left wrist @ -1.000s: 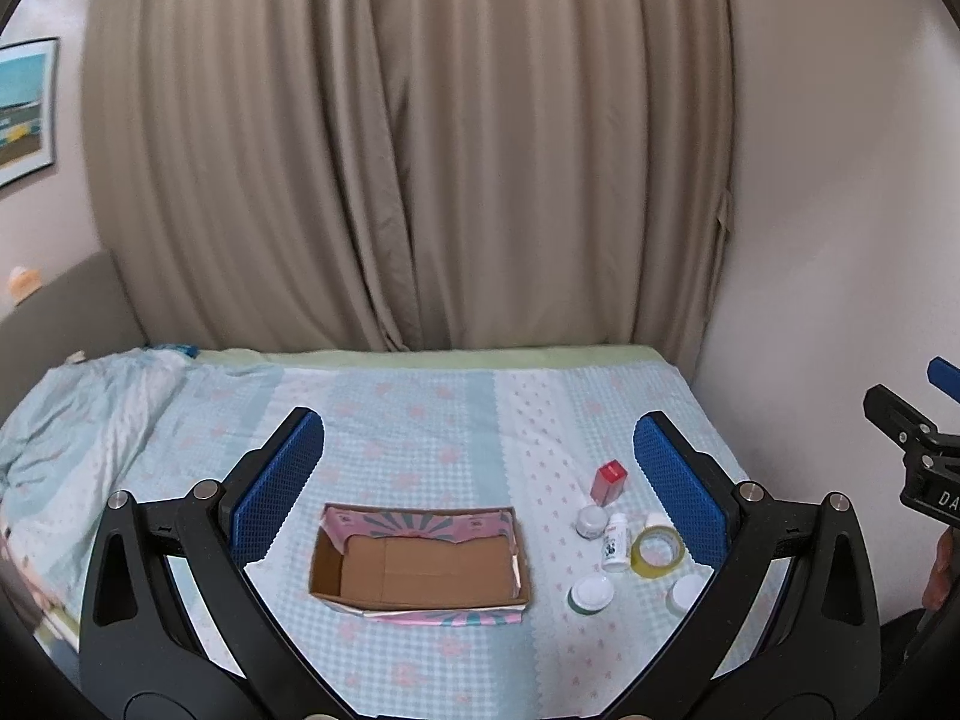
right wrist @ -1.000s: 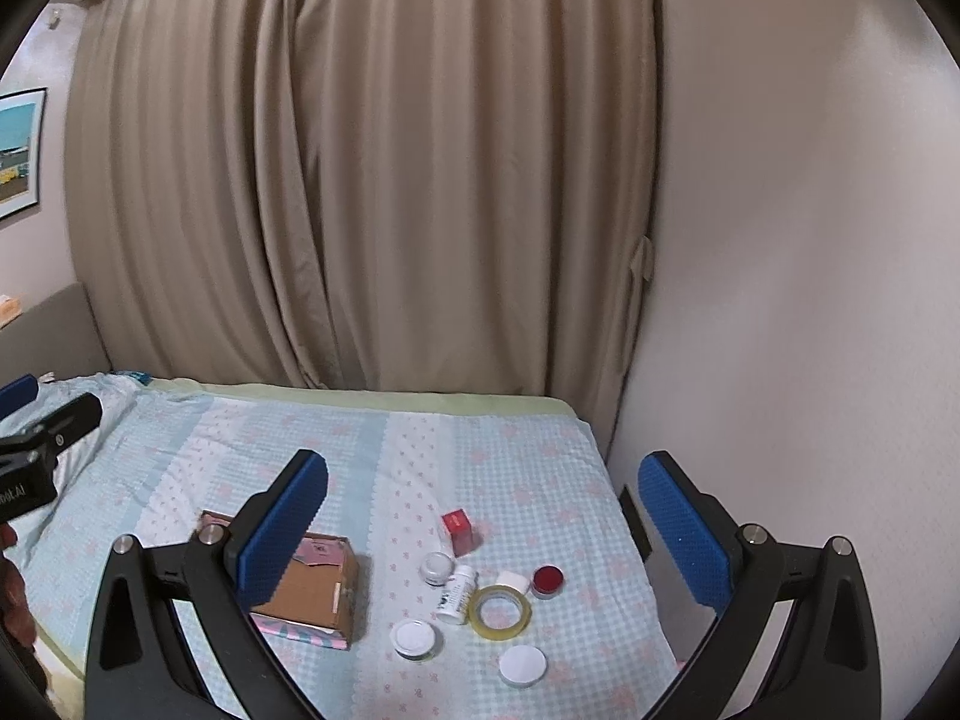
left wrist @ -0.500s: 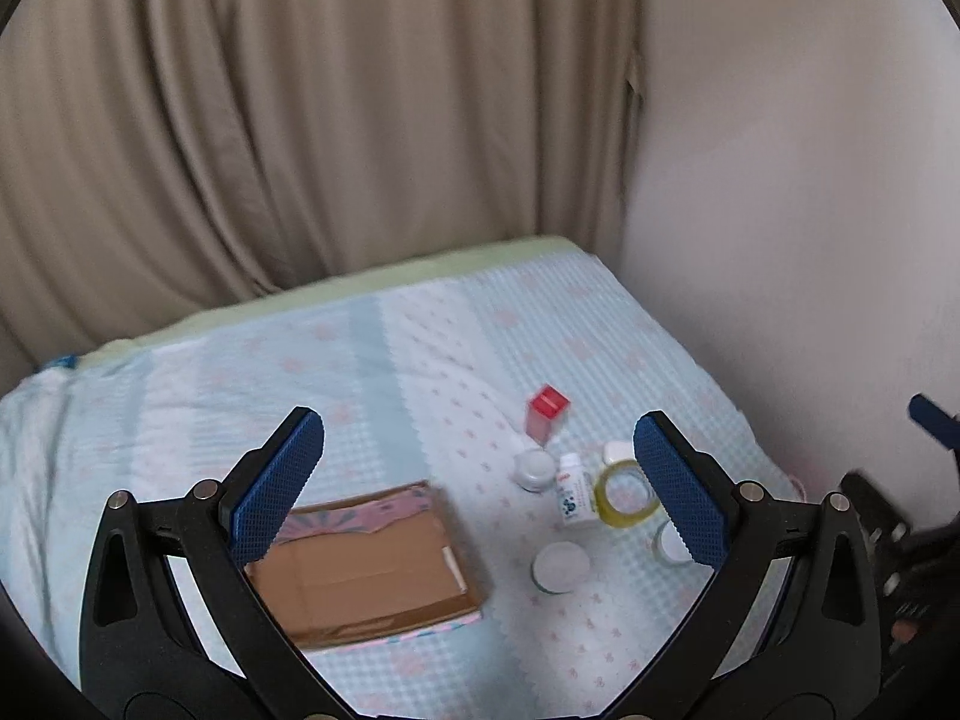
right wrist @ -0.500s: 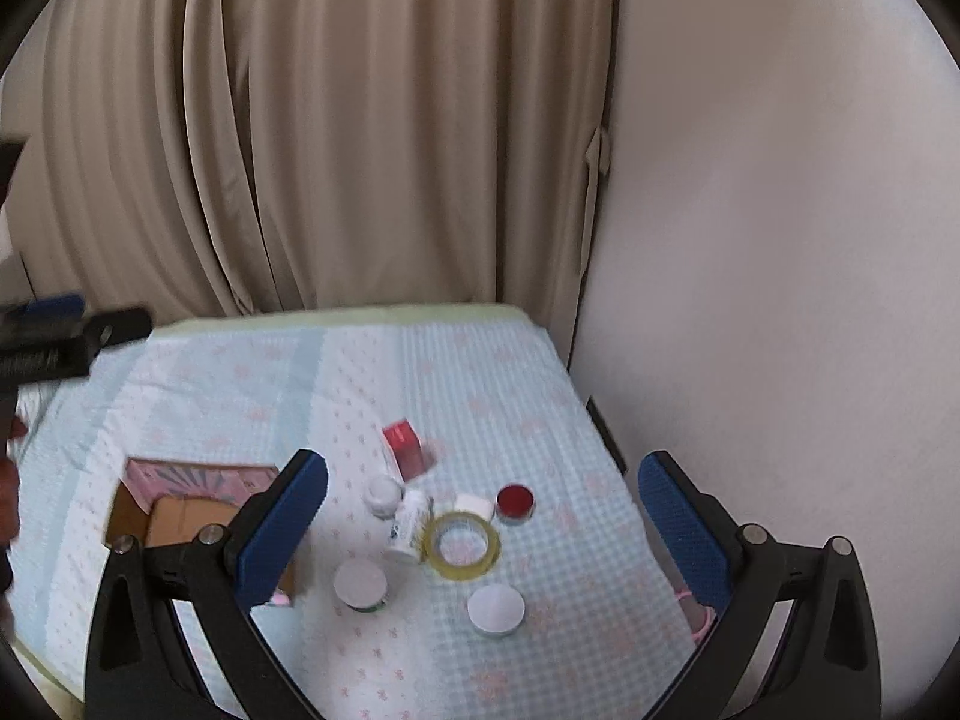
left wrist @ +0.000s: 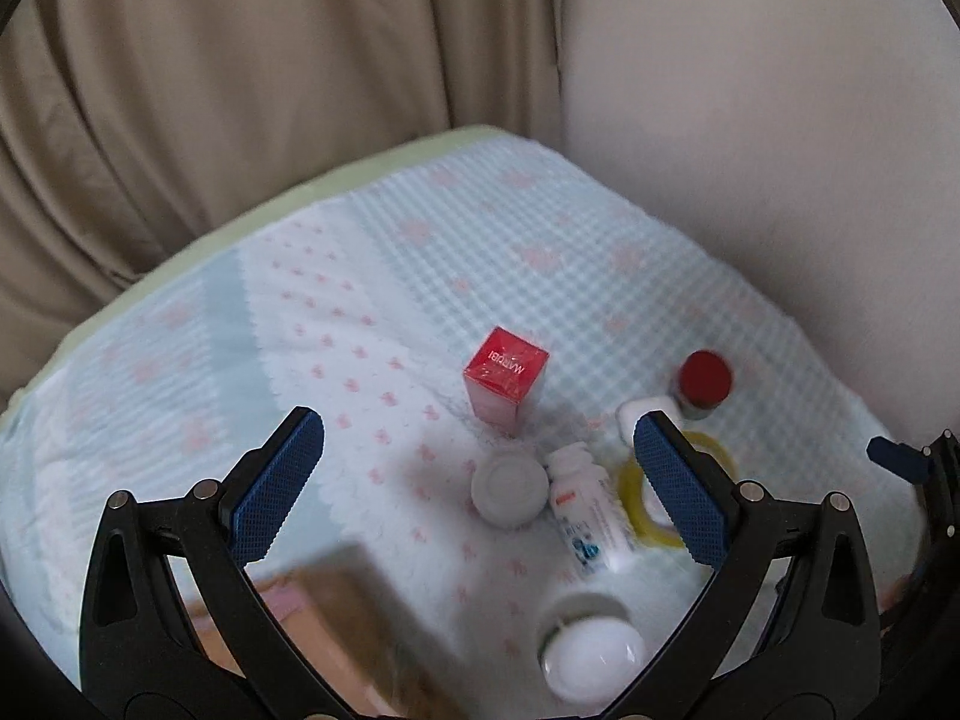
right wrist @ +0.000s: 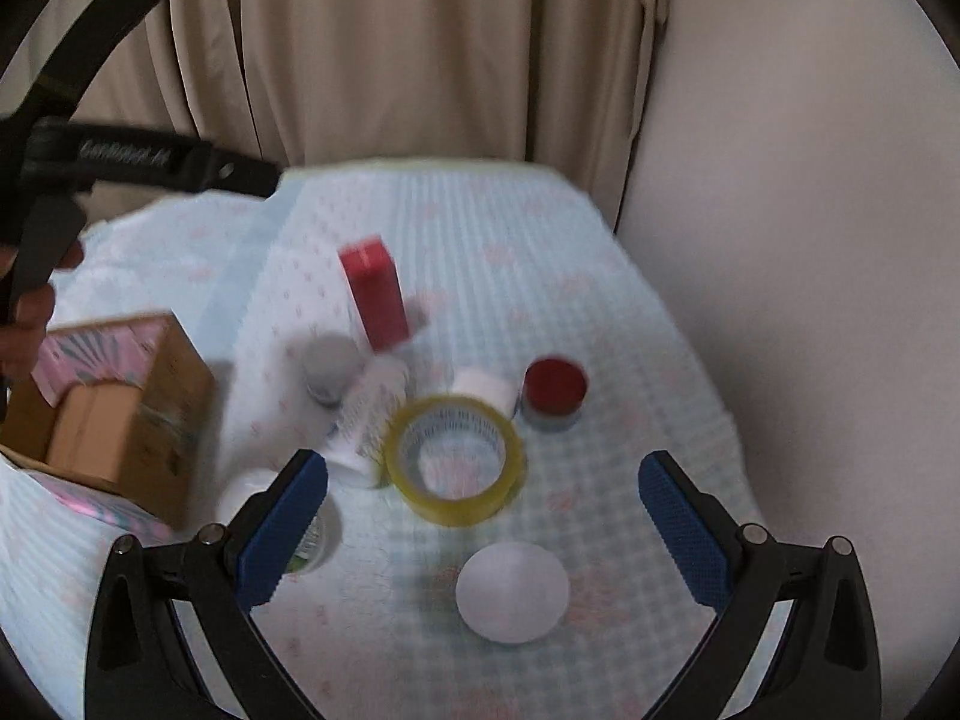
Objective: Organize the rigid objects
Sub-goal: 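Grasp the red MARUBI box with the left tool while the right tool grasps the yellow tape roll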
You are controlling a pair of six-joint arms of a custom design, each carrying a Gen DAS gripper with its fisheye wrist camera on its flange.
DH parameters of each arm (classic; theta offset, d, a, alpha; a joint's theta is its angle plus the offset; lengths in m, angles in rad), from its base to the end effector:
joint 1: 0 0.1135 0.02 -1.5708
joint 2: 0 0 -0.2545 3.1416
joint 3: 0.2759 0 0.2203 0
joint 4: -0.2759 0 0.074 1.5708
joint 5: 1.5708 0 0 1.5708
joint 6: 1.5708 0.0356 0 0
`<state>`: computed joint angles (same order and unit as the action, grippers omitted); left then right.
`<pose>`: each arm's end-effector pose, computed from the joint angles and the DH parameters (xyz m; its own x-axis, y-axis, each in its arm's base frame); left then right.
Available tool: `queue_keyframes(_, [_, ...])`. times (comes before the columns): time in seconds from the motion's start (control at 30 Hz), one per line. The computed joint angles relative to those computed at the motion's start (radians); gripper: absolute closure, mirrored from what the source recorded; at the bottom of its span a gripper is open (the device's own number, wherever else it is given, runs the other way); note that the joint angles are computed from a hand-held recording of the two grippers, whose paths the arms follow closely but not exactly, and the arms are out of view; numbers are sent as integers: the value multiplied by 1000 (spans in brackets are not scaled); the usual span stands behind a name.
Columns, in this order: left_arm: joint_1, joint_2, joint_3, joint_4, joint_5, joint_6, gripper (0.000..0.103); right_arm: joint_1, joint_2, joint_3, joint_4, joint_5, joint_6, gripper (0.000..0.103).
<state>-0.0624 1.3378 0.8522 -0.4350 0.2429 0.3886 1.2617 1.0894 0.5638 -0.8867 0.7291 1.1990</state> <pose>0.2414 -0.0237 0.2289 -0.6572 0.4096 -0.6327 0.4915 0.8693 0.0522 0.0626 0.1181 0.1853 -0.7412 -0.0370 -0.6702 0.0334 0.9952 -0.0919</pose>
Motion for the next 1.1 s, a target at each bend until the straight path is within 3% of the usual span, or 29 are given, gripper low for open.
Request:
queue_keyframes(0.2, [-64,262,-34,253,-35,-4,0,-288,136,-255,590,-169,-385,0])
queue_keyframes(0.3, [-87,373,-16,326,-44,-7,1,-409,261,-303,802,-264,-545,0])
queue_keyframes(0.37, [-100,436,-3,372,-50,-5,1,-466,305,-313,866,-319,-626,0])
queue_keyframes(0.47, [-114,505,17,418,-56,-1,11,-557,373,-317,948,-420,-725,0])
queue_keyframes(0.57, [-124,564,53,426,-60,-2,23,-627,454,-309,1021,-494,-801,0])
queue_keyframes(0.73, [-119,618,92,425,-23,9,51,-672,546,-269,1060,-521,-868,0])
queue_keyframes(0.83, [-126,618,81,448,-15,31,52,-706,594,-255,1097,-557,-925,1])
queue_keyframes(0.9, [-129,618,72,465,-16,45,52,-710,596,-254,1102,-582,-948,8])
queue_keyframes(1.1, [-123,610,68,468,-8,44,53,-704,583,-281,1130,-582,-943,9])
